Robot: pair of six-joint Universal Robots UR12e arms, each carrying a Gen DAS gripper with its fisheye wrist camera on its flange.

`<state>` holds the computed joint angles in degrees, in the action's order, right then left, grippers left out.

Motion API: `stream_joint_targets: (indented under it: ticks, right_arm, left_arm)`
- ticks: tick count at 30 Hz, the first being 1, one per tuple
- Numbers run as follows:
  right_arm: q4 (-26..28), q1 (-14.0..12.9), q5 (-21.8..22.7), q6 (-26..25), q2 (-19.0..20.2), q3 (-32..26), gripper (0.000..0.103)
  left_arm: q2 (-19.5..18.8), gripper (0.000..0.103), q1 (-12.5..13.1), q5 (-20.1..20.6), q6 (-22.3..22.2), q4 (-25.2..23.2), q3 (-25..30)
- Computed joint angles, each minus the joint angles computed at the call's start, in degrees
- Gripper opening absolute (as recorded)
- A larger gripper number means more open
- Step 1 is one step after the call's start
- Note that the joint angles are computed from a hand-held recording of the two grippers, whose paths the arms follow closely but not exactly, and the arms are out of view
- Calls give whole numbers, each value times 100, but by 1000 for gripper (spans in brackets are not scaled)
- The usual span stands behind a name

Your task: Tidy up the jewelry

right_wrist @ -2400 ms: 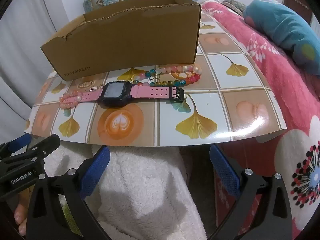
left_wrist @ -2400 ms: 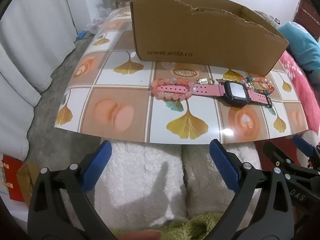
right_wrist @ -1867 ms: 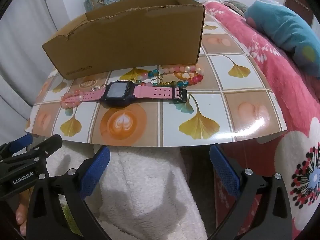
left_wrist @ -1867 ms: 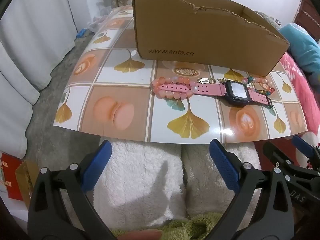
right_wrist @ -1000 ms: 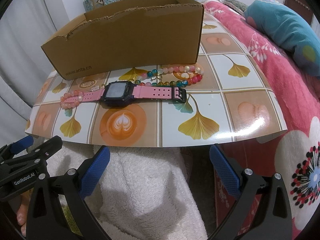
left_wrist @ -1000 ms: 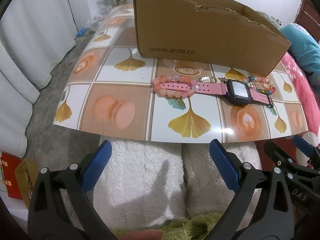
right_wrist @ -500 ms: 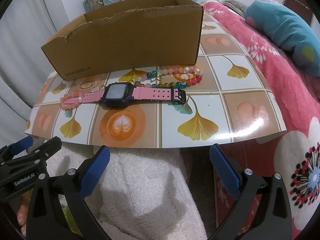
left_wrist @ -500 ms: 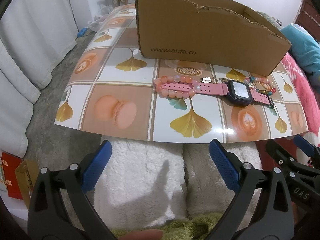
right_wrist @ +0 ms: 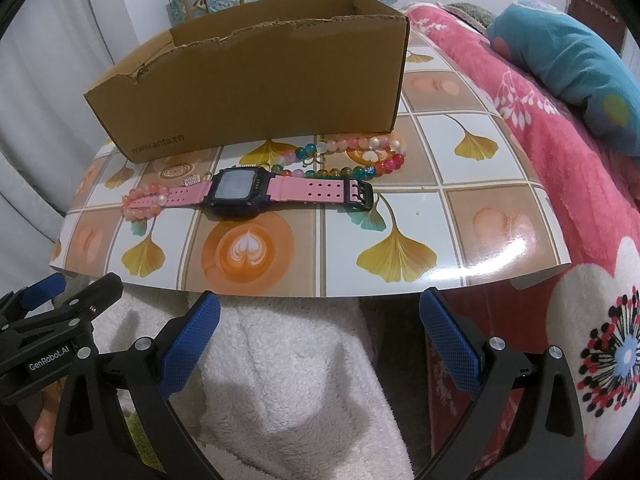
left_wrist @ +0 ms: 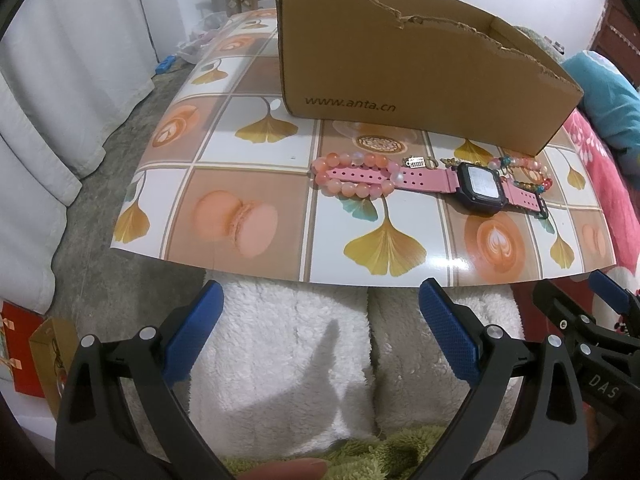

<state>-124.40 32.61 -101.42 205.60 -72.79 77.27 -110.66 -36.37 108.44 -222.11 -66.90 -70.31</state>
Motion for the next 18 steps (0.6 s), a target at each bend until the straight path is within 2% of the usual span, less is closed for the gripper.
stream_joint_targets:
  ticks: [18]
  right_arm:
    - [102,32,-166,-63,77,-159,97]
  left_arm:
    - [28,95,26,-12,-9,51,-39]
